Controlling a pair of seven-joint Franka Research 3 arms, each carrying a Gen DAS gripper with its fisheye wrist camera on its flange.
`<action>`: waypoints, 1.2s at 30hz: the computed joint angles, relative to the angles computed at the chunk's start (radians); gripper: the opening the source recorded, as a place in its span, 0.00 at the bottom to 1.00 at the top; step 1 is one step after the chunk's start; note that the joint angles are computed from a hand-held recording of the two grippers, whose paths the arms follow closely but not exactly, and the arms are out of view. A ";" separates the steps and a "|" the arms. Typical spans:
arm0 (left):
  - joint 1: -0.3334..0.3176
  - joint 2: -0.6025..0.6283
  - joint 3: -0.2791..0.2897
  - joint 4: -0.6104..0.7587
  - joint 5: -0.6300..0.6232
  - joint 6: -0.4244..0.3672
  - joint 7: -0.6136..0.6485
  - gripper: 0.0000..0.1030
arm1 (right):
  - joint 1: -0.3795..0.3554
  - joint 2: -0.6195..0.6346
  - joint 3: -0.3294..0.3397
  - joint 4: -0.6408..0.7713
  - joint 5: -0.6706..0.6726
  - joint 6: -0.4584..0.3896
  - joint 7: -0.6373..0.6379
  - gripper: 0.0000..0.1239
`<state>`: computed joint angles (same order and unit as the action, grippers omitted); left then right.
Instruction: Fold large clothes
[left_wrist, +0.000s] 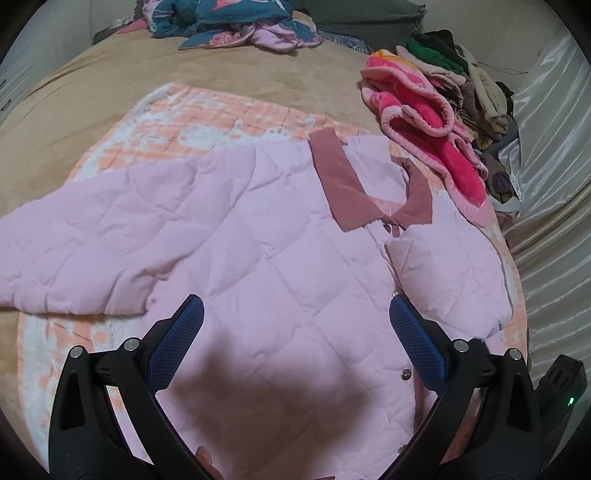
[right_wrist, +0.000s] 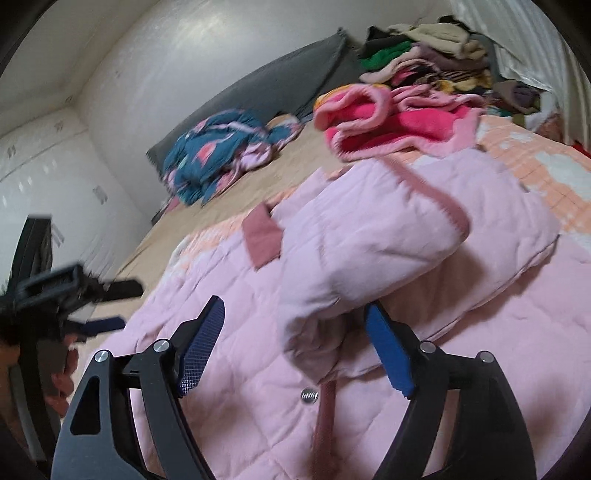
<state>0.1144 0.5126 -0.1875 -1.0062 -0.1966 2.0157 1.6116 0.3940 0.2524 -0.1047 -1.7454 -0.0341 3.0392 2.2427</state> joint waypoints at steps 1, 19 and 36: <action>0.006 0.007 -0.002 0.014 -0.008 -0.004 0.002 0.92 | 0.016 0.000 -0.023 0.001 -0.015 0.016 0.031 0.62; 0.088 0.033 -0.033 0.074 -0.158 -0.035 0.003 0.91 | -0.042 0.175 0.170 0.310 0.150 -0.191 -0.462 0.15; 0.083 0.032 -0.045 -0.095 -0.235 -0.044 -0.039 0.91 | -0.035 -0.027 -0.005 0.067 -0.031 -0.260 -0.284 0.47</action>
<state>0.1969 0.5448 -0.2324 -1.1013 -0.4315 1.9721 1.5727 0.3593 0.2255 -0.1097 -1.6782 -0.0649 2.7791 1.9591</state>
